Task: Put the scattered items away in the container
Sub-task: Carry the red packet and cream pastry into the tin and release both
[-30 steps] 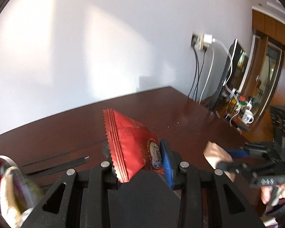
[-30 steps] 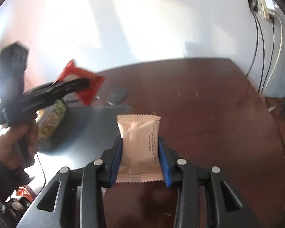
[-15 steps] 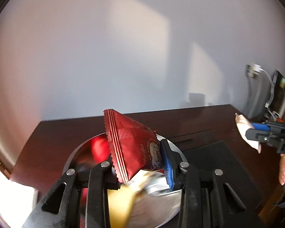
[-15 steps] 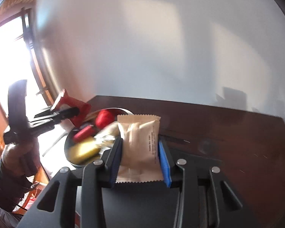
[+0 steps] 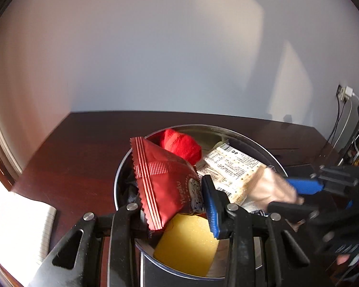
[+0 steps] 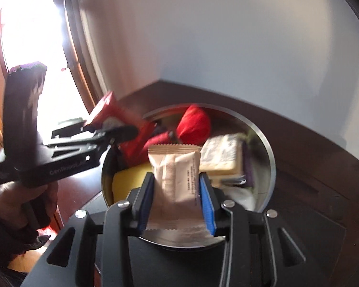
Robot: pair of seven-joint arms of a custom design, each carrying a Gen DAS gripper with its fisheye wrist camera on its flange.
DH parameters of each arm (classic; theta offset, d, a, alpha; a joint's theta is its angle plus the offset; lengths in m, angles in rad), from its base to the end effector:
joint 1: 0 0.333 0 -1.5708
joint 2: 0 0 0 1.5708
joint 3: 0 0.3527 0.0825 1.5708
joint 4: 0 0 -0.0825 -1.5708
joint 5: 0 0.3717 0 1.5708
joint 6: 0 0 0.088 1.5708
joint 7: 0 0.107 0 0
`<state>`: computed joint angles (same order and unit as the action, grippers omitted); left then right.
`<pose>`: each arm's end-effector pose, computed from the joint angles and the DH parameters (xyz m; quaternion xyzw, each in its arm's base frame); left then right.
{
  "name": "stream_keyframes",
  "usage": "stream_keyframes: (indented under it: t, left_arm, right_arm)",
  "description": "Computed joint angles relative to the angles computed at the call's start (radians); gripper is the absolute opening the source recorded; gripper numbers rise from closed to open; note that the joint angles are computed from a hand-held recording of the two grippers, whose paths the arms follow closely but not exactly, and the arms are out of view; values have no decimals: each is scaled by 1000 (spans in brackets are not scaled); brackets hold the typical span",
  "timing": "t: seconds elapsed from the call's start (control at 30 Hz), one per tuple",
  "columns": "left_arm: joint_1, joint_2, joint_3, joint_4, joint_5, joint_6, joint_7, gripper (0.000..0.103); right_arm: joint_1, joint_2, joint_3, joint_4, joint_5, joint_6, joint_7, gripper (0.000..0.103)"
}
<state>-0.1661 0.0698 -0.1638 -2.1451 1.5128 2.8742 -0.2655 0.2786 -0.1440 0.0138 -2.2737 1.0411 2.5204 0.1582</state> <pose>0.5088 -0.2323 0.4497 -0.6718 0.5878 -0.3405 0.2953 0.4902 0.1395 0.4974 -0.8723 0.2826 -0.0837 0.3902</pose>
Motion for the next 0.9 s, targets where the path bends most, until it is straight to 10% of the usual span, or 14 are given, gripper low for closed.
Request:
stream_keyframes:
  t: [0.13,0.37,0.6,0.9]
  left_arm:
    - [-12,-8,-6,-6,28,-58,-34,64]
    - [-12,-46,-21,-40,47,-90,-77,64]
    - [-42,-84,-55,-61,7,-218,-98,88]
    - [-62,-145,-80,-105,-45,-307,-106,90]
  right_arm:
    - [21,-9,8,-47,84,92,-128,58]
    - [34,-55,-8,-69,259,171,-258,88]
    - [25,-123,-31,-109,326,176,-281,97]
    - [0,-220,-54,-162,346,113,-273,103]
